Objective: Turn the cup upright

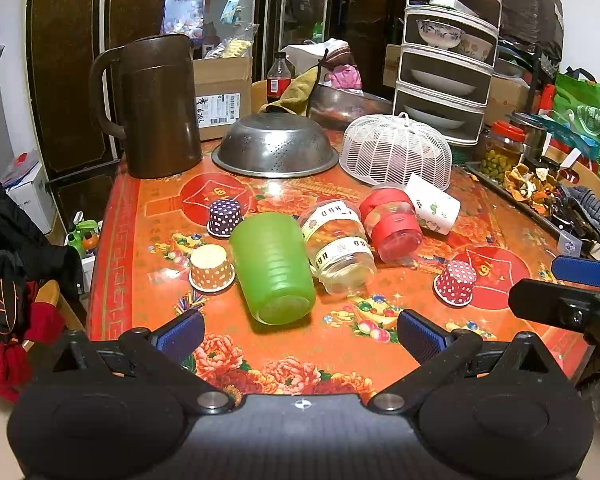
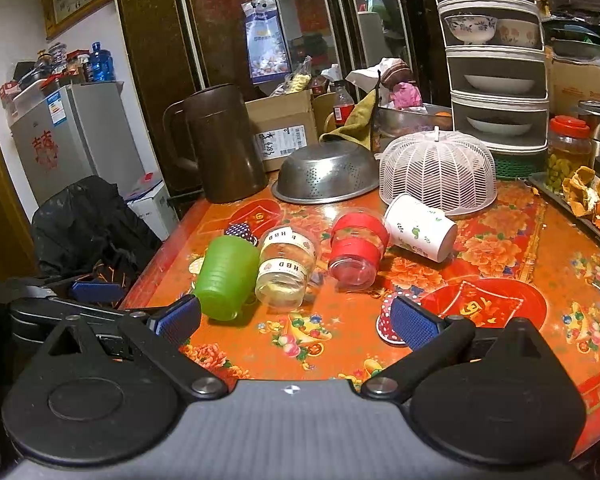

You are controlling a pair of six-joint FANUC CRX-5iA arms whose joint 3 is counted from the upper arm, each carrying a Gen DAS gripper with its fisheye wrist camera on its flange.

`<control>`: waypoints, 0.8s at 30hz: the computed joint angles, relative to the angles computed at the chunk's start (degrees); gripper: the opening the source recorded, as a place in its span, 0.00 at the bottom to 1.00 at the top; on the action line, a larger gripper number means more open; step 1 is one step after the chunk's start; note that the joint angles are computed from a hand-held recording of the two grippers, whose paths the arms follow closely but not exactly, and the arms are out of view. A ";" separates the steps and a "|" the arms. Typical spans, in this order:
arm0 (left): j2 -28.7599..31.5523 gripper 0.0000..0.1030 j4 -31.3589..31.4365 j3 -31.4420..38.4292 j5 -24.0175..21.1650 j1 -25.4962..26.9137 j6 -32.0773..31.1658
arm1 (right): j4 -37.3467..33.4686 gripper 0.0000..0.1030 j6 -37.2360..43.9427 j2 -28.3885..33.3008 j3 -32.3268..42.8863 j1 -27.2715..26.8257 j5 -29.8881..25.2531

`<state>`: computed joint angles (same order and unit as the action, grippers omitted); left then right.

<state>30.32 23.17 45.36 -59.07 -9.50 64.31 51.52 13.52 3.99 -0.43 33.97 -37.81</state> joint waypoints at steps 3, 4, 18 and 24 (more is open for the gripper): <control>0.12 1.00 -0.25 0.26 -0.31 -0.02 0.16 | -0.38 0.99 0.50 0.13 0.26 0.03 -0.26; 0.14 1.00 -0.30 0.27 -0.32 -0.02 0.22 | -0.59 0.99 0.65 0.15 0.36 0.03 -0.31; -0.19 1.00 -0.43 -0.24 -0.08 -0.11 0.04 | -1.14 0.99 1.16 -0.07 0.34 0.10 -0.42; -0.44 1.00 -0.51 -0.45 -0.01 -0.32 -0.05 | -1.86 0.99 2.05 -0.22 0.34 0.10 -0.48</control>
<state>29.88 22.67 44.90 -59.09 -9.83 64.26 49.66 15.57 3.77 -0.09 34.08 -38.28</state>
